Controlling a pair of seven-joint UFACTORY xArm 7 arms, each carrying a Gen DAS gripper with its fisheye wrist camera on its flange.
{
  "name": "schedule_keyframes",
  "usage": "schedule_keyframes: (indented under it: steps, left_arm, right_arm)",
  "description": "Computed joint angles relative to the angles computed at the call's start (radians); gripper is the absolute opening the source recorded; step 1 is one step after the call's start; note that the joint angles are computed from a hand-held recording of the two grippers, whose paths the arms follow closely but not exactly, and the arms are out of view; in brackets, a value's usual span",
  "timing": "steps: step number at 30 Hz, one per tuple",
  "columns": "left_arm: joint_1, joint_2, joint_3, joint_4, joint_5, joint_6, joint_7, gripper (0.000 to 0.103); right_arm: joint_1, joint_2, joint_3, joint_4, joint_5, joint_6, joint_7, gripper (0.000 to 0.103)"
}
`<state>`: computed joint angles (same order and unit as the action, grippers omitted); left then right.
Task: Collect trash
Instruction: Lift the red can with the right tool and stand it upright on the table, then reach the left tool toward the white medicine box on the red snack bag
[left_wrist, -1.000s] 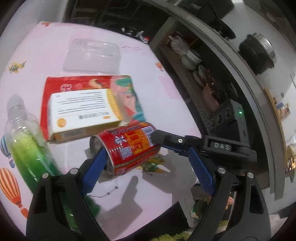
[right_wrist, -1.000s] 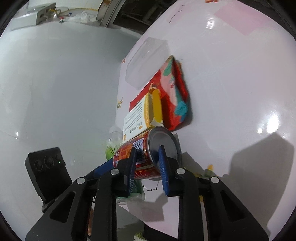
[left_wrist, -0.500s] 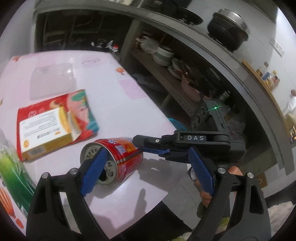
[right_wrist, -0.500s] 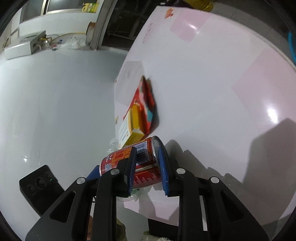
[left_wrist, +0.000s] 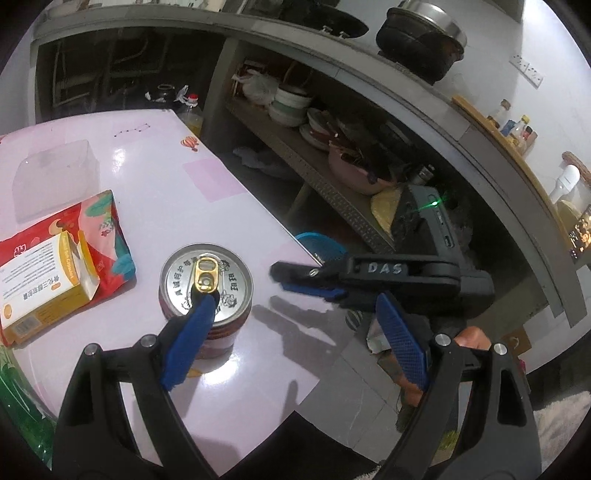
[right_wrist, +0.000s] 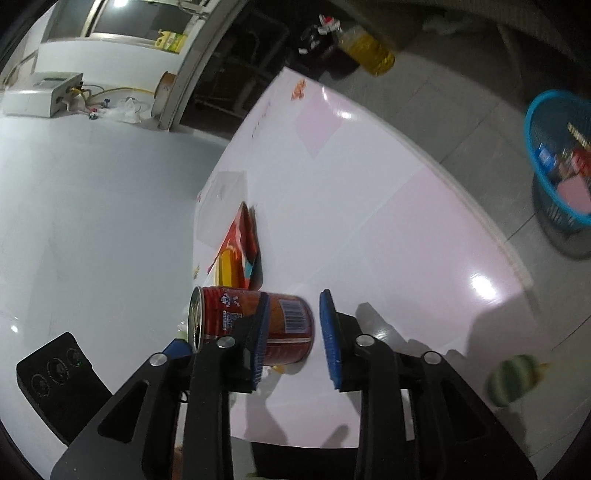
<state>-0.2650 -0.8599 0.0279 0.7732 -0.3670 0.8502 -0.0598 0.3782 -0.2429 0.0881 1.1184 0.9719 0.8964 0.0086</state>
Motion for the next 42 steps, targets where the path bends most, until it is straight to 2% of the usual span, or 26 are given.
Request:
schedule_keyframes:
  steps: [3, 5, 8, 11, 15, 21, 23, 26, 31, 33, 35, 38, 42]
  left_arm:
    - [0.020, -0.073, -0.007, -0.037, 0.021, -0.004, -0.003, 0.084]
    - [0.041, -0.138, -0.012, -0.063, 0.043, 0.004, -0.015, 0.084]
    - [0.081, -0.223, -0.020, -0.086, 0.084, 0.034, -0.049, 0.085]
    - [0.147, -0.334, -0.019, -0.105, 0.149, 0.106, -0.087, 0.085]
    - [0.222, -0.408, 0.011, -0.096, 0.223, 0.194, -0.113, 0.085]
    - [0.273, -0.382, 0.052, -0.064, 0.292, 0.192, -0.081, 0.085]
    - [0.250, -0.334, 0.077, -0.042, 0.305, 0.183, -0.019, 0.085]
    - [0.178, -0.171, 0.137, 0.061, 0.327, 0.249, 0.160, 0.085]
    - [0.127, 0.062, 0.191, 0.197, 0.324, 0.309, 0.416, 0.085]
    - [0.103, 0.167, 0.229, 0.269, 0.303, 0.380, 0.518, 0.086]
    - [0.108, 0.240, 0.242, 0.309, 0.301, 0.423, 0.584, 0.086]
    - [0.137, 0.309, 0.226, 0.327, 0.330, 0.447, 0.659, 0.086]
    - [0.183, 0.380, 0.211, 0.349, 0.329, 0.477, 0.718, 0.086]
  right_arm:
    - [0.001, -0.029, 0.000, 0.003, -0.025, -0.030, -0.044, 0.046]
    - [0.014, -0.054, 0.005, 0.008, -0.040, -0.061, -0.115, 0.061]
    - [0.039, -0.056, 0.026, 0.041, -0.109, -0.081, -0.175, 0.072]
    - [0.059, -0.033, 0.065, 0.082, -0.220, -0.100, -0.179, 0.076]
    - [0.086, 0.004, 0.107, 0.124, -0.352, -0.121, -0.155, 0.078]
    - [0.104, 0.052, 0.167, 0.164, -0.599, -0.159, -0.056, 0.078]
    - [0.112, 0.075, 0.176, 0.182, -0.659, -0.153, -0.027, 0.078]
    - [0.126, 0.089, 0.170, 0.192, -0.676, -0.145, -0.025, 0.078]
    - [0.140, 0.096, 0.158, 0.197, -0.651, -0.146, -0.047, 0.078]
    - [0.143, 0.100, 0.149, 0.202, -0.622, -0.143, -0.072, 0.078]
    - [0.143, 0.103, 0.146, 0.205, -0.607, -0.142, -0.083, 0.078]
    - [0.142, 0.109, 0.136, 0.209, -0.557, -0.132, -0.123, 0.078]
    - [0.140, 0.117, 0.135, 0.212, -0.522, -0.126, -0.162, 0.078]
